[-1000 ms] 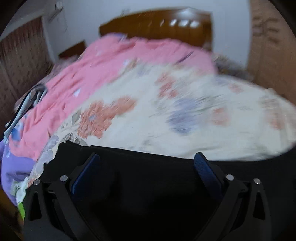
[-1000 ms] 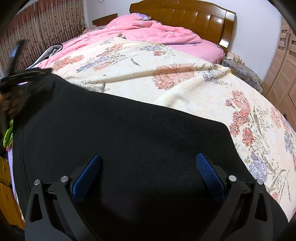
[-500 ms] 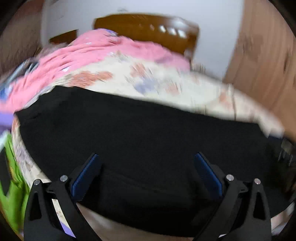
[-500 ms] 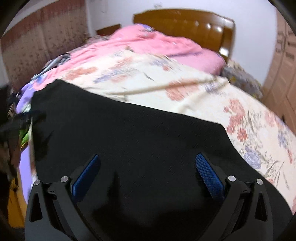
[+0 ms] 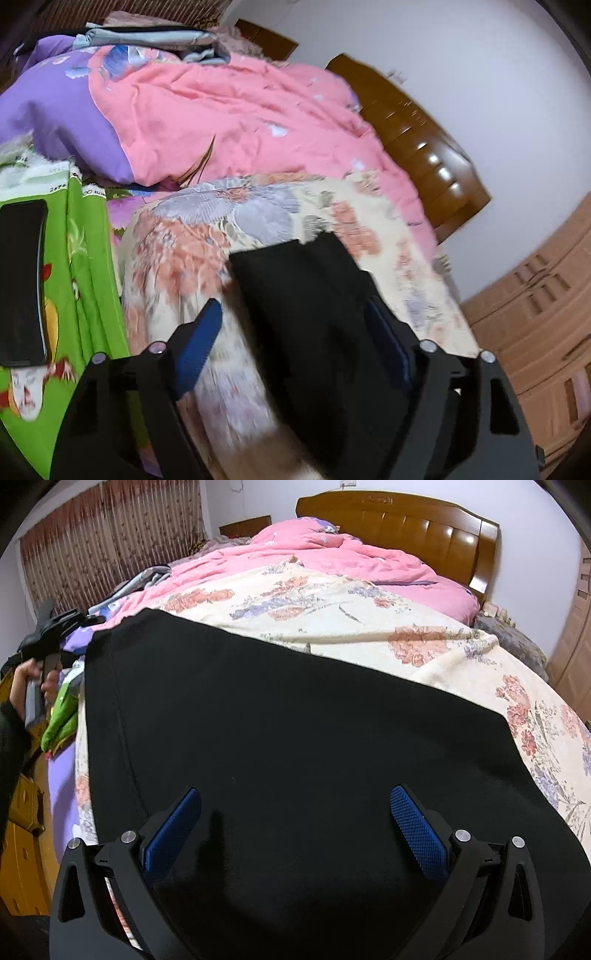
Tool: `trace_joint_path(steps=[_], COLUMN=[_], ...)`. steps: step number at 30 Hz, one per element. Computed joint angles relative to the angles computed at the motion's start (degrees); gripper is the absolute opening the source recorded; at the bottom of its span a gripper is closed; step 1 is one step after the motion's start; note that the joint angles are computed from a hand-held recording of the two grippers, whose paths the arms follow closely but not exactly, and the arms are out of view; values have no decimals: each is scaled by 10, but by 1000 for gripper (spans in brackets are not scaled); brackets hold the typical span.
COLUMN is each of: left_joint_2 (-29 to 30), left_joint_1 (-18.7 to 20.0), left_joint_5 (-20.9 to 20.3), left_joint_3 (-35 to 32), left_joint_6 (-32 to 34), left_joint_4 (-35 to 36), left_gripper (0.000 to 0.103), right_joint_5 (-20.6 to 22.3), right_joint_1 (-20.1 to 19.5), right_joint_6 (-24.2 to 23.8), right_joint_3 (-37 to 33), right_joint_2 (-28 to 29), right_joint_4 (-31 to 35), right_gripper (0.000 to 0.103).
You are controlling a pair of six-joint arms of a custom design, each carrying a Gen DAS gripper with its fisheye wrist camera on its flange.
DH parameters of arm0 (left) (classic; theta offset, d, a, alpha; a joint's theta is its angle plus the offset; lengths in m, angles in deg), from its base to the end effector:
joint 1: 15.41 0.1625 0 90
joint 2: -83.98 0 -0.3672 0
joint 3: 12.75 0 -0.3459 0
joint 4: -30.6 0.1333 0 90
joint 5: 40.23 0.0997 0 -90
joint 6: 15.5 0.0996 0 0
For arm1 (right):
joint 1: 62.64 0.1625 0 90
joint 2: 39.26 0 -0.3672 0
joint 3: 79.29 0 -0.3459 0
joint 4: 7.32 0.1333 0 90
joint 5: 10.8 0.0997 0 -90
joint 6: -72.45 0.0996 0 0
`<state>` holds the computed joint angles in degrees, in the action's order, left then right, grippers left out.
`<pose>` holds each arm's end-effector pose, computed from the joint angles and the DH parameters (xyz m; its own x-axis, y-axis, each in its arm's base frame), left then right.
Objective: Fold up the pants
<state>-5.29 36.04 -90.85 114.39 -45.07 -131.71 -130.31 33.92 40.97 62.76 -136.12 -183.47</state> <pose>-0.0978 -0.4380 0.3102 -0.9739 -0.1434 -0.1760 0.0384 0.6602 -0.7501 0.1216 -0.3202 0.2816 -0.7237 -0.2030 0.6595 -0.5443 0.7554 -0.3648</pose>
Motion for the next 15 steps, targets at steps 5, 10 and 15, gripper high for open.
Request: trace_joint_path(steps=[5,10,15], left_joint_2=[28,35,39], left_joint_1=[-10,-16,5], left_joint_5=[22,53,34], left_joint_3=[-28,-44,-11], left_joint_6=[46,47,90], left_joint_4=[17,44,-18], left_gripper=[25,74,89], right_joint_5=[-3,-26,-21], right_joint_1=[-12,-1,-4], right_joint_6=[26,24,24], right_joint_3=[-10,-9,-7], right_joint_2=[3,21,12], right_joint_4=[23,7,13], right_gripper=[99,99,99])
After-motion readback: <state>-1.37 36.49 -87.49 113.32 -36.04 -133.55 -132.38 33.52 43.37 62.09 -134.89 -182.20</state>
